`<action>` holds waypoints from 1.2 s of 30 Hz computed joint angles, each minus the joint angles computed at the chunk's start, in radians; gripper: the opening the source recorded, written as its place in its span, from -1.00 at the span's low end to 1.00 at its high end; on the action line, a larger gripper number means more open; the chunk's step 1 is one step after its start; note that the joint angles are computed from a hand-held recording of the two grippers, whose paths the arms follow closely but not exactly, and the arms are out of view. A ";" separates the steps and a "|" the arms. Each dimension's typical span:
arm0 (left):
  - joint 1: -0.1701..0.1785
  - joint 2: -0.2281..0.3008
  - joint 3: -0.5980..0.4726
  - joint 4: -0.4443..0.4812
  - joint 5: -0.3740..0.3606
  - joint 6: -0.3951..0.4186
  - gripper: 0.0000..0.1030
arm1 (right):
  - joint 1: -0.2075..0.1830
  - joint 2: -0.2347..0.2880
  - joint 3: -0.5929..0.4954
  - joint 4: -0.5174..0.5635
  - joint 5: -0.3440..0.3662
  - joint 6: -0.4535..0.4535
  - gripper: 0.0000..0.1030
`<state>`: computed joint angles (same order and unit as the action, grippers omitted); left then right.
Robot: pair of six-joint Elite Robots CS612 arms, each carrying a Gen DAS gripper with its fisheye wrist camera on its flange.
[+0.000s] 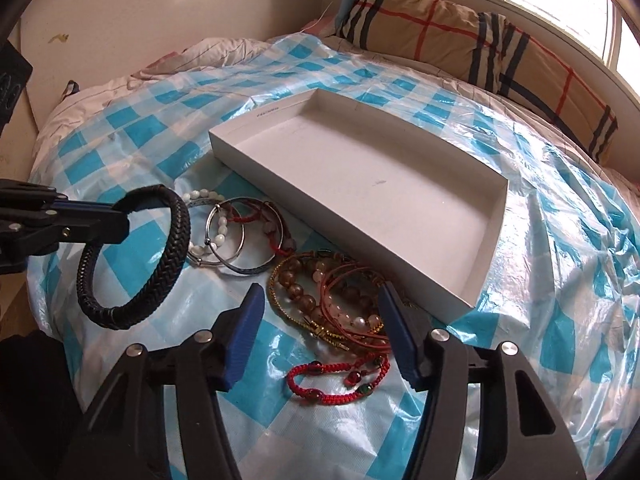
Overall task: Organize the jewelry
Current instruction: 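Grasp the black braided bracelet with the left tool while the right tool reaches the pile, then lift the black bracelet with the left tool while the right tool grasps the red cord bracelet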
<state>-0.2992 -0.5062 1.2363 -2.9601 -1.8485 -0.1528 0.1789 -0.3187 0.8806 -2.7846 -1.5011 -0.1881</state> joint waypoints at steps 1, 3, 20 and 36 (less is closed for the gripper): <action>0.001 0.001 -0.002 0.000 -0.002 -0.002 -0.86 | -0.005 0.008 -0.016 0.031 0.020 0.009 -0.52; 0.002 0.003 -0.003 0.001 -0.007 -0.008 -0.86 | -0.018 0.013 -0.022 0.046 0.071 0.043 -0.79; 0.000 -0.011 0.012 -0.019 0.005 0.006 -0.86 | -0.085 -0.125 0.270 -0.472 0.356 0.452 -0.94; 0.007 -0.026 0.021 -0.026 0.016 0.004 -0.86 | -0.060 -0.125 0.288 -0.215 0.262 0.308 0.48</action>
<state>-0.2924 -0.5326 1.2570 -2.9865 -1.8322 -0.1487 0.1192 -0.4433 1.1690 -2.9999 -1.2392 0.1203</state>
